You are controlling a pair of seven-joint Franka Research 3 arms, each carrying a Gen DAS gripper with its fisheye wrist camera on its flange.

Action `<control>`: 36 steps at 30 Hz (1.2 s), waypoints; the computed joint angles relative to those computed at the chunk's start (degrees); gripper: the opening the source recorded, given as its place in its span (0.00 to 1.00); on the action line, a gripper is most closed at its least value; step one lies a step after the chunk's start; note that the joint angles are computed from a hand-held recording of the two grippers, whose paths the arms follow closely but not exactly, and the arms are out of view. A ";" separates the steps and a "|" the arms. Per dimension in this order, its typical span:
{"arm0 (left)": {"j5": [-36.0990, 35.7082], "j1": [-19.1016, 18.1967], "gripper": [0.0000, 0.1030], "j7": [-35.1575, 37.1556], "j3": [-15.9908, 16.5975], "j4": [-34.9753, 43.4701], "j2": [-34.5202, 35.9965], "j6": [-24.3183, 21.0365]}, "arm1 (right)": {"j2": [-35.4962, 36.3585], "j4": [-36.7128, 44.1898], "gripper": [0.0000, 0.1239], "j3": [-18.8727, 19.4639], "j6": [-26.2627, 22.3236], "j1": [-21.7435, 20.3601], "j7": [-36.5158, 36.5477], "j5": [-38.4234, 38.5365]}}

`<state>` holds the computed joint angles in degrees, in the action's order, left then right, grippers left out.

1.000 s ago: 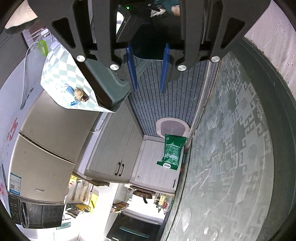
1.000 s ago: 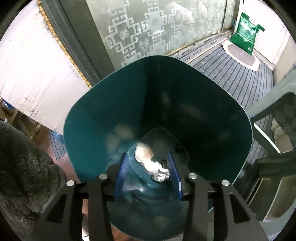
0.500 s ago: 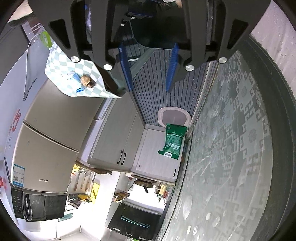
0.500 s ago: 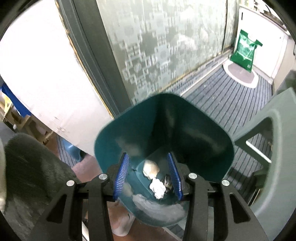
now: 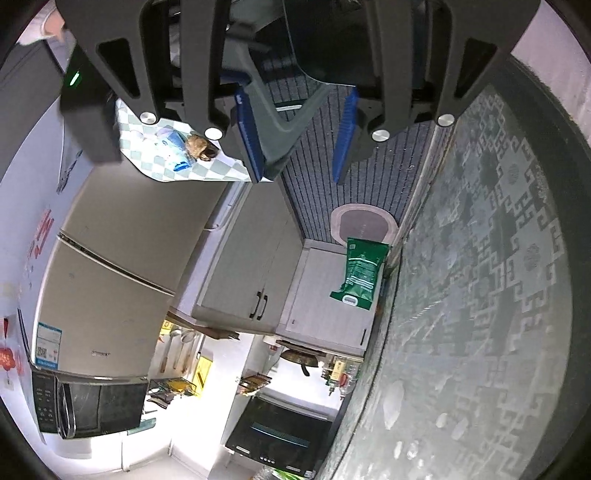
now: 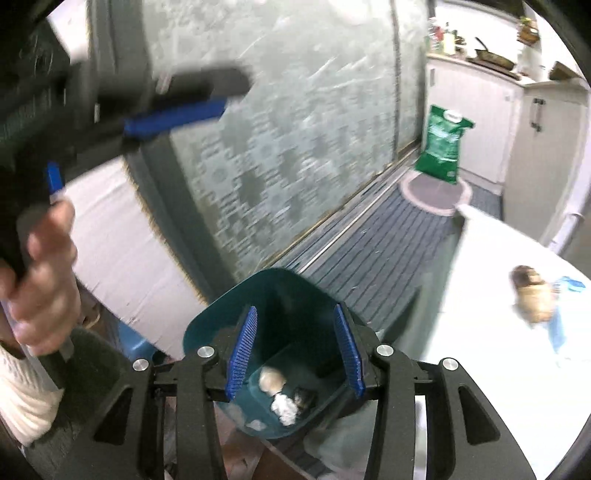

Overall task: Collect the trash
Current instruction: 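Move both open tools back over the table toward the ginger and blue packet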

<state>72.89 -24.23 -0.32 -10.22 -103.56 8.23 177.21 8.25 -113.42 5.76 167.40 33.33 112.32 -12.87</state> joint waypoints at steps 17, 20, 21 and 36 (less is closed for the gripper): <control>-30.15 -3.89 0.50 35.90 -7.32 10.27 11.90 -6.06 | -16.61 -16.23 0.40 2.96 2.97 -15.60 20.20 -18.03; -34.16 -5.38 0.51 41.13 -7.94 13.06 14.36 -8.84 | -19.09 -19.04 0.41 4.40 3.08 -19.28 20.93 -18.16; -35.28 -5.99 0.52 42.49 -7.90 13.93 15.06 -9.62 | -19.85 -19.84 0.41 4.87 3.00 -20.35 20.74 -18.05; -47.86 -15.52 0.59 55.79 -4.96 31.27 27.03 -21.43 | -25.72 -28.21 0.45 10.43 4.78 -31.87 14.84 -9.46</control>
<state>25.04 -39.75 55.47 -15.18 -72.30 35.26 155.78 -17.48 -141.63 16.18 172.19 1.46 127.16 -22.33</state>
